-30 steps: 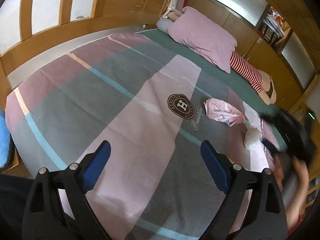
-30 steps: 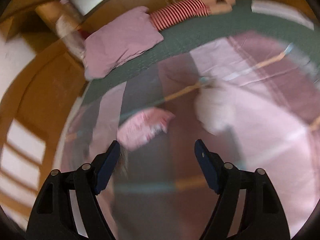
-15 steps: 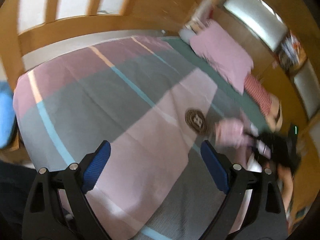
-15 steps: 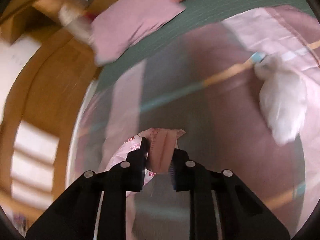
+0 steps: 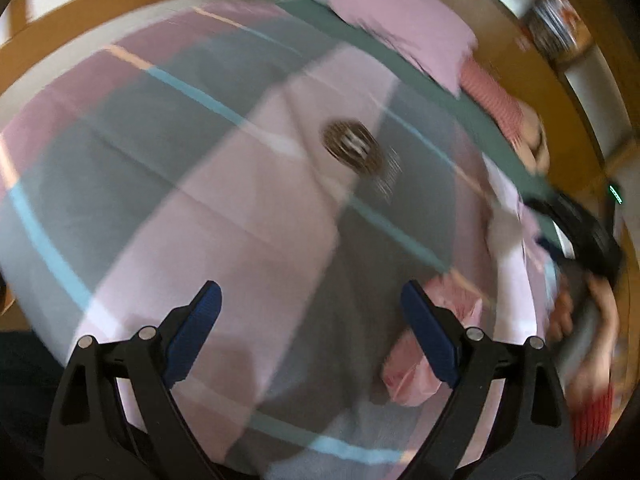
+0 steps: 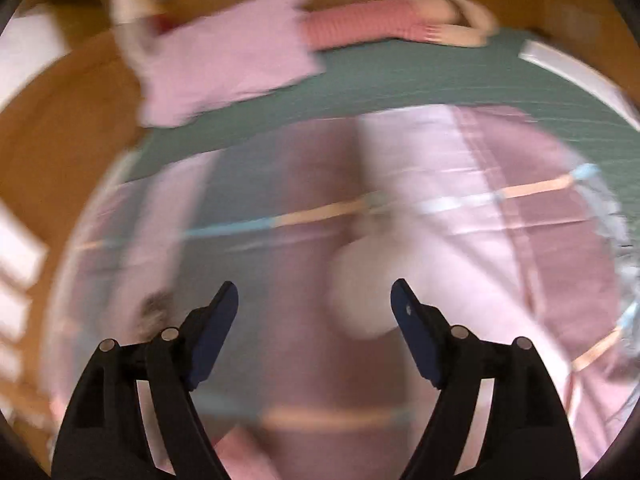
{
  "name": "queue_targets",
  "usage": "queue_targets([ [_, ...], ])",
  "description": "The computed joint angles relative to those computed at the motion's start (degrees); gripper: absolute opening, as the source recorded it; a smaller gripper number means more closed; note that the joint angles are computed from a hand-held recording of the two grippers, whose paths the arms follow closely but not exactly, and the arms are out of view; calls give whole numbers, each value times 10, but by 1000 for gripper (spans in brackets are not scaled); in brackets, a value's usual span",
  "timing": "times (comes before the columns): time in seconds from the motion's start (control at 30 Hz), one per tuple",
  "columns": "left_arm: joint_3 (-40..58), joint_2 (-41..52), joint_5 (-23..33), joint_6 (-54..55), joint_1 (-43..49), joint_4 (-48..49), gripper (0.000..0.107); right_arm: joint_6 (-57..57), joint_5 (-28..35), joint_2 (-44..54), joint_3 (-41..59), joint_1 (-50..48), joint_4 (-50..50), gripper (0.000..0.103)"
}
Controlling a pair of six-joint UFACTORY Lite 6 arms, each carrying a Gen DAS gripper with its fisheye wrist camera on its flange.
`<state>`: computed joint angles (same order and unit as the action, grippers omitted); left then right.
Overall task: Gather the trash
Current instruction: 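Grasp the pink bag with left tool while right tool grasps white plastic bag, then carry both bags over the wastebasket and open both tools to drop them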
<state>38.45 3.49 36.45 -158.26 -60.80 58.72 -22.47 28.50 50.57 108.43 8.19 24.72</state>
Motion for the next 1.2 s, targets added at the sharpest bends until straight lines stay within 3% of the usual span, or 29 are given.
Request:
queue_targets([
  [0.1,19,25,-37,22,11,27,91,161,2,95,94,27,-177,73],
  [0.17,24,34,-58,1,15,62,91,191,2,104,87,36,-220,40],
  [0.27,34,49,-87,-24,21,107,92,73,-49,27,-36,25,-127,25],
  [0.37,63,75,-106,-11,25,128,92,-107,-50,-79,-167,-5,39,25],
  [0.47,157,143,-93,157,31,27,93,-267,-28,-175,-274,-40,173,25],
  [0.63,360,295,-57,456,29,-127,93,-433,51,-329,-431,-118,290,25],
  [0.7,424,347,-43,556,28,-180,83,-469,77,-389,-489,-156,301,25],
  [0.77,462,381,-24,627,23,-218,44,-488,102,-430,-531,-195,306,25],
  [0.8,471,391,-15,650,21,-233,38,-497,108,-446,-549,-211,309,25],
  [0.87,443,378,-25,625,19,-213,24,-513,128,-488,-594,-254,308,25],
  [1.03,348,306,-41,469,3,-119,20,-560,231,-585,-670,-378,300,25],
  [1.1,327,279,-14,403,-23,-67,20,-586,314,-635,-685,-452,285,25],
  [1.2,316,240,73,337,-80,-28,20,-624,444,-698,-682,-574,245,25],
])
